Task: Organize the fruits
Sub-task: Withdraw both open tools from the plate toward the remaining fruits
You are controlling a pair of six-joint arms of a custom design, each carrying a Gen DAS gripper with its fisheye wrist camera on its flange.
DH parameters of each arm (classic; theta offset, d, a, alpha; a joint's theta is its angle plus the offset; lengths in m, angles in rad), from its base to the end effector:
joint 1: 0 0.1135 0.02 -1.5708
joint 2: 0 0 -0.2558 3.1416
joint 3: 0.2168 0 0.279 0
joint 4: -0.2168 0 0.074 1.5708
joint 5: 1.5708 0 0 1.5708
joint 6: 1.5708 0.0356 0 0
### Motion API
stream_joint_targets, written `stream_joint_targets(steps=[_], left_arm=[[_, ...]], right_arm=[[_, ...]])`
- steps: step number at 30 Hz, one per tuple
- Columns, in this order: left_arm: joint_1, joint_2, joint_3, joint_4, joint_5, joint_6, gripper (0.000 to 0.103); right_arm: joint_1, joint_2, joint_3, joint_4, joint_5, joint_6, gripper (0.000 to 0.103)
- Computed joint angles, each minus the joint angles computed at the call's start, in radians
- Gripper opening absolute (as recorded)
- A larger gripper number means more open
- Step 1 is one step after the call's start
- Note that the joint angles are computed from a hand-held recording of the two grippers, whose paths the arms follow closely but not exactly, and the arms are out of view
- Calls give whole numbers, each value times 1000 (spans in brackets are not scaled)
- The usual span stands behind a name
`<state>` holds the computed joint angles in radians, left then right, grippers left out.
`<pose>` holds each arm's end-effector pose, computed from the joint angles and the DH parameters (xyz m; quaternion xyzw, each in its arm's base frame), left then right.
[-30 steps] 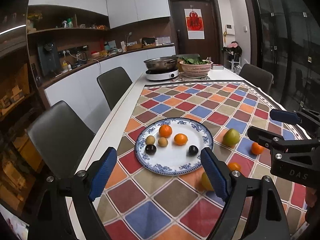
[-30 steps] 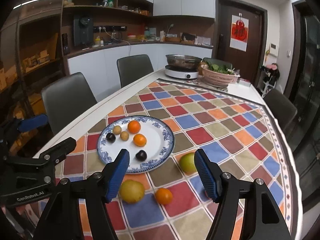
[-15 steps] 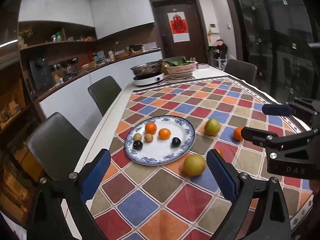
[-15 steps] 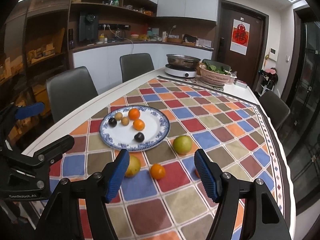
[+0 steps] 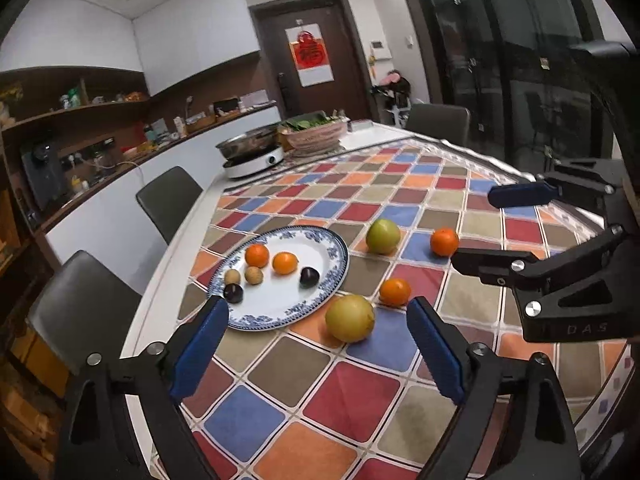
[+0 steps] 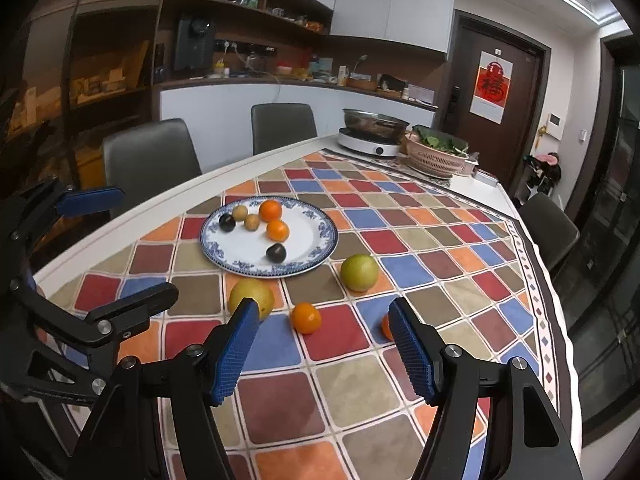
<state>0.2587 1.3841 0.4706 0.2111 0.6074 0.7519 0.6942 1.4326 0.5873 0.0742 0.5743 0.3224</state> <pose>0.2617 0.0482 0.1191 0.3333 0.8088 -0.0431 0.4826 0.2314 0.1674 0.1304 -0.0549 0.8886 -0.0462 0.4531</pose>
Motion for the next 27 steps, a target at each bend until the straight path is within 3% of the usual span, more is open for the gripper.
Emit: stream_joint_targets(steps=[16, 27], left_arm=[[-120, 318, 160, 2, -79, 168, 77], [-170, 470, 274, -21, -149, 158, 74]], right_arm=[[-155, 300, 105, 125, -231, -150, 67], [-241, 464, 215, 123, -362, -188, 61]])
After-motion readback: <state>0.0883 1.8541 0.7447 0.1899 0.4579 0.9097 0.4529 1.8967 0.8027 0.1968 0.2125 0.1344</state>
